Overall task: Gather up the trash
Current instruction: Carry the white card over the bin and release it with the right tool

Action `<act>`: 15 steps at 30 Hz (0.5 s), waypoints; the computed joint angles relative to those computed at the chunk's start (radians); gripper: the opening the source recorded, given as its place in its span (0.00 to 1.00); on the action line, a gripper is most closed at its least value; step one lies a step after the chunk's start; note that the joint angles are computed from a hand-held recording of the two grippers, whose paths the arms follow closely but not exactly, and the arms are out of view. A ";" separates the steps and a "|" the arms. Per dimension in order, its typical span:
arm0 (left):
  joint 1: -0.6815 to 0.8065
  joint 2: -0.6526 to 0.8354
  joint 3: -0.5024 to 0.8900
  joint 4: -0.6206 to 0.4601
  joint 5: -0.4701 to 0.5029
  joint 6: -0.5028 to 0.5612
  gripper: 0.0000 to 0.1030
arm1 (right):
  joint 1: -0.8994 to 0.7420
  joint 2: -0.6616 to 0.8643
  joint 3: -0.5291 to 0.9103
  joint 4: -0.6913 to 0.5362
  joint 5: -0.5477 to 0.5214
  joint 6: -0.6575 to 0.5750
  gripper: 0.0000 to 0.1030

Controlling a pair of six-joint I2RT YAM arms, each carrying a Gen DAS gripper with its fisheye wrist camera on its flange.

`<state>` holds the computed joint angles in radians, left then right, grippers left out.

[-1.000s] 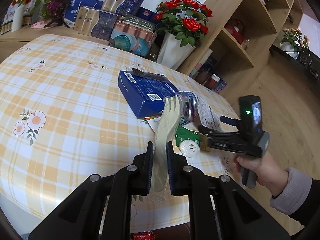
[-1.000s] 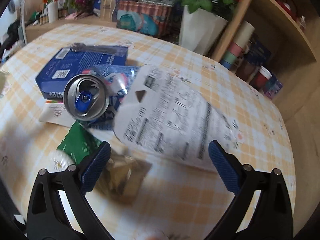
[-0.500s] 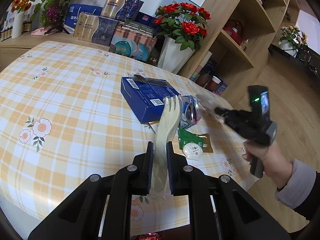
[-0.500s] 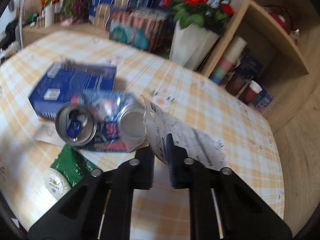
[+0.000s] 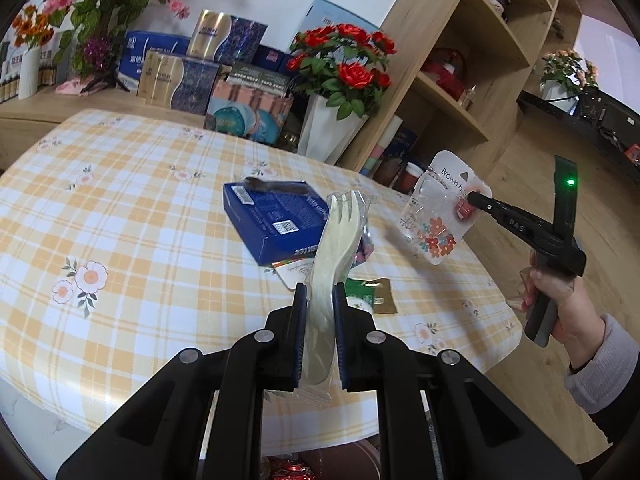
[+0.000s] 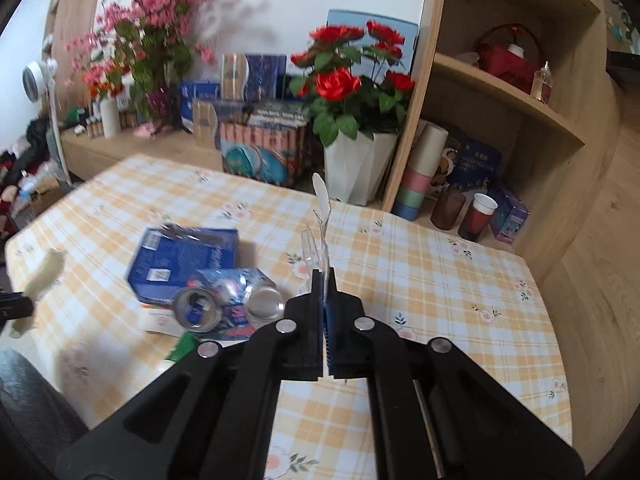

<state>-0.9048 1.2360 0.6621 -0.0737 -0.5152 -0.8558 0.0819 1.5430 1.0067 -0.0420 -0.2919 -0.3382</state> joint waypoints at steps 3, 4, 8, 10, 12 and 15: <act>-0.052 -0.021 0.026 -0.052 -0.050 -0.018 0.13 | -0.007 -0.080 -0.039 -0.029 -0.036 0.004 0.05; -0.066 -0.027 0.033 -0.068 -0.063 -0.025 0.13 | -0.012 -0.113 -0.053 -0.049 -0.054 0.007 0.05; -0.135 -0.059 0.059 -0.142 -0.128 -0.059 0.13 | -0.033 -0.224 -0.116 -0.095 -0.108 0.041 0.05; -0.176 -0.076 0.075 -0.189 -0.165 -0.082 0.13 | -0.050 -0.283 -0.153 -0.124 -0.148 0.058 0.05; -0.217 -0.086 0.093 -0.237 -0.201 -0.105 0.13 | -0.064 -0.345 -0.189 -0.162 -0.182 0.067 0.05; -0.291 -0.097 0.126 -0.326 -0.261 -0.163 0.13 | -0.079 -0.421 -0.235 -0.208 -0.214 0.063 0.05</act>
<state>-1.1958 1.1388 0.7882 -0.4002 -0.7759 -1.0183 0.0031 1.1221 0.7721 -0.2501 -0.5056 -0.2757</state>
